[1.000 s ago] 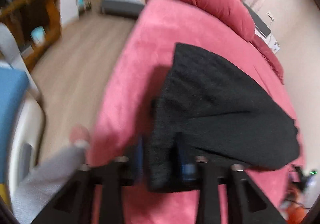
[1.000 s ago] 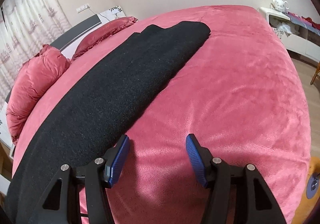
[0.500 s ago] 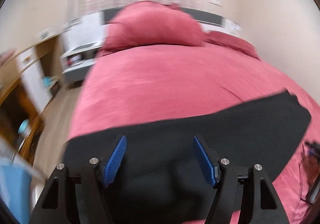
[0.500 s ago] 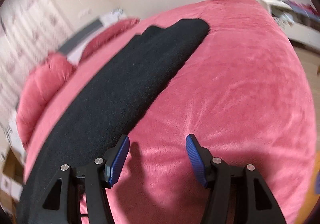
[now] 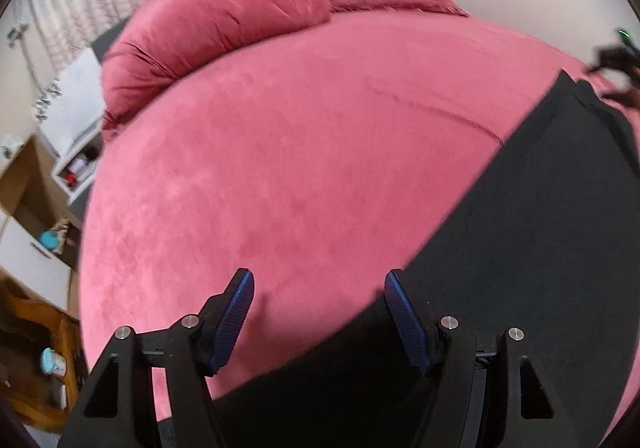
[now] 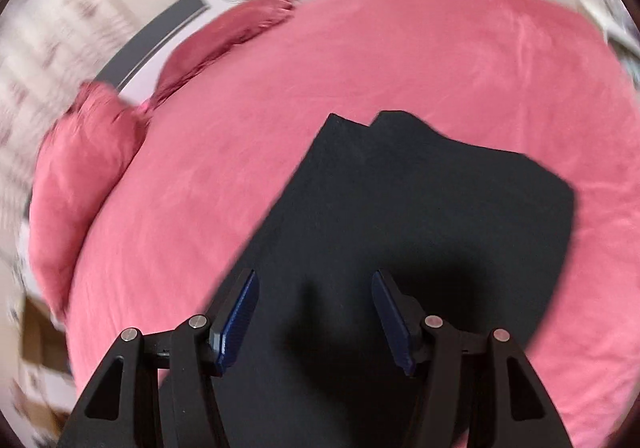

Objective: Fold large clothes

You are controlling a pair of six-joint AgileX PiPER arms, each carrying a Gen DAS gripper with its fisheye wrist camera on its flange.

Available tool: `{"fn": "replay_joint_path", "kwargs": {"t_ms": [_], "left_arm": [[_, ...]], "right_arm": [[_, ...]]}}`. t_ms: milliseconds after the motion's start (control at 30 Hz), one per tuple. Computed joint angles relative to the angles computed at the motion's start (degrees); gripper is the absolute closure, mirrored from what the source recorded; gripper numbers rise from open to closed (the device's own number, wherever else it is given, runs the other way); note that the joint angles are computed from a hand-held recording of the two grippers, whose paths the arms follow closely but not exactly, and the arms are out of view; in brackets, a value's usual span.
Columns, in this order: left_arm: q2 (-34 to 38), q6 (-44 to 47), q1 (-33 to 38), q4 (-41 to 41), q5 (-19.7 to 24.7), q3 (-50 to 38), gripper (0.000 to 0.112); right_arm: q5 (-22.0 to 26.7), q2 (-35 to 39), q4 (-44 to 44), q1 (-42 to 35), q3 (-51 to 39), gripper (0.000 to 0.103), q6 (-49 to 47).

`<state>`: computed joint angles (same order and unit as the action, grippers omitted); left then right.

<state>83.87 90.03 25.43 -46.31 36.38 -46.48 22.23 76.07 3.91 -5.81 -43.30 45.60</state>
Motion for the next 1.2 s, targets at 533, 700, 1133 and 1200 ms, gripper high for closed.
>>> {"fn": "replay_joint_path", "kwargs": {"t_ms": [533,700,1133,1200], "left_arm": [[-3.40,20.40,12.78,-11.75,14.87,6.29,0.103],[-2.67,11.54,12.18,-12.21,15.65,1.56,0.112],[-2.15,25.84,15.16,-30.35,-2.78,11.58,0.034],[-2.57,29.77,21.09,-33.73,0.69,13.87,0.025]], "right_arm": [[1.95,0.40,-11.61,0.41,0.19,0.097,10.91],[6.35,-2.78,-12.24,1.30,-7.81,0.098,8.26],[-12.45,-10.58,-29.69,-1.90,17.03,0.060,24.19],[-10.63,-22.03,-39.82,-3.72,26.88,0.050,35.41]]}}
